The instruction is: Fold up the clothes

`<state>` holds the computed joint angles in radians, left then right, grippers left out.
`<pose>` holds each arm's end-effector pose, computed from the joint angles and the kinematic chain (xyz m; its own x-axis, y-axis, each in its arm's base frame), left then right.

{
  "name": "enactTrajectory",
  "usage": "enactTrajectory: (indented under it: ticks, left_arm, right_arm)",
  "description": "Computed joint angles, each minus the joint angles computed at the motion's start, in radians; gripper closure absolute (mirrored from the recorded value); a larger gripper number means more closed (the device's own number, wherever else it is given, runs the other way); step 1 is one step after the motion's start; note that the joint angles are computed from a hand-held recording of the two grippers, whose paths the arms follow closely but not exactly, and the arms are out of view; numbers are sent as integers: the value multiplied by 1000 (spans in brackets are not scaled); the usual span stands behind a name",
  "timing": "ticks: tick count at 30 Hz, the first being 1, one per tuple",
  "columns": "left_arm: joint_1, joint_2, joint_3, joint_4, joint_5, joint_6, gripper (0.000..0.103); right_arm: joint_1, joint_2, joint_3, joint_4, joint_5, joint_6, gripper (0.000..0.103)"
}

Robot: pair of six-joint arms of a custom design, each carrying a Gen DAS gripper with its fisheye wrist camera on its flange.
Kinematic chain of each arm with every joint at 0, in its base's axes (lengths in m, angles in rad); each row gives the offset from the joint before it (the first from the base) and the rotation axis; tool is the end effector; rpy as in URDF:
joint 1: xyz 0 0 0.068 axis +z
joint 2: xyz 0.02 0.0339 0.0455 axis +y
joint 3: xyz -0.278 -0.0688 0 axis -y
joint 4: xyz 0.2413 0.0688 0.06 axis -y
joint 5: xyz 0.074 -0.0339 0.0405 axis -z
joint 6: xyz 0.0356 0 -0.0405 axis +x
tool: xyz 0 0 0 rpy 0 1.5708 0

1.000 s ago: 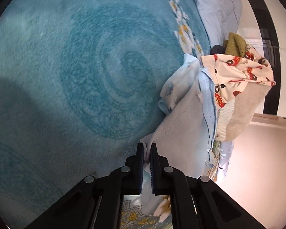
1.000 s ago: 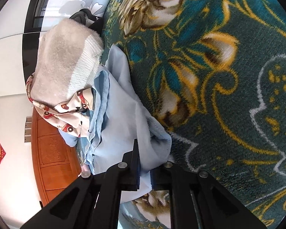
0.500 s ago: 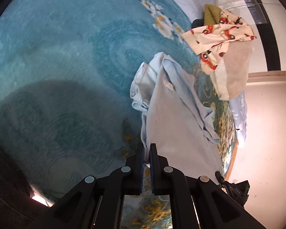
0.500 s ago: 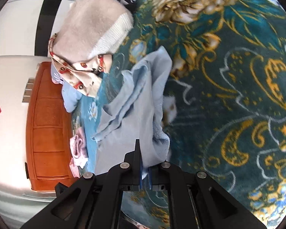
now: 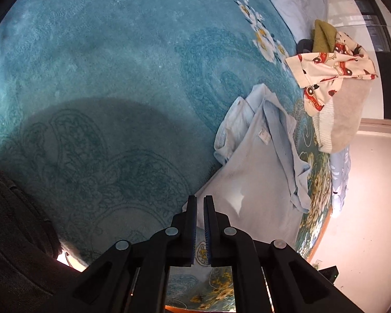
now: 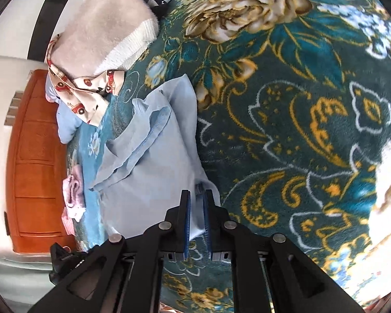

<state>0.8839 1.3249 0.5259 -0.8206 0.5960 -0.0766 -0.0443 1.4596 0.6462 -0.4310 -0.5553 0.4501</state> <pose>0.1160 0.1099 0.1487 -0.5812 -0.8086 0.0915 -0.7038 0.4431 -0.5553 0.2326 0.0085 0.1569 -0.9091 0.4103 -0.0714 0.2935 0.7529 0.5891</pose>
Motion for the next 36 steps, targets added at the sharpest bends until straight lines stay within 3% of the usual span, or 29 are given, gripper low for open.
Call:
enactTrajectory:
  ticks: [4,6,8,12,17,22,28,36]
  left_arm:
    - [-54,47,44,70,54,-74,92]
    - [-124,101,76,146,76,-158,83]
    - [-187,163,116,216,80,-240,66]
    - [-270,282,190,339,95,-385,57]
    - [-326,412,286,404,55,-437,49]
    - [-342,517,349,422,64,-431,48]
    - [-373,530,371,401,104,-353,51]
    - [-371,548,393,376,117,-301,76]
  right_arm:
    - [-22,50,25,47,-3,-2,76]
    - [-5,114,55,106,-18,40,73]
    - [18,171,92,167,-30,81,73]
    - [52,285,180,256,-43,143,61]
    - [59,420,310,248,-24,154,61]
    - [56,494,366,235,-84,166,61]
    - [59,488,366,241,-168,146,61]
    - [46,469,387,226,-194,123,61]
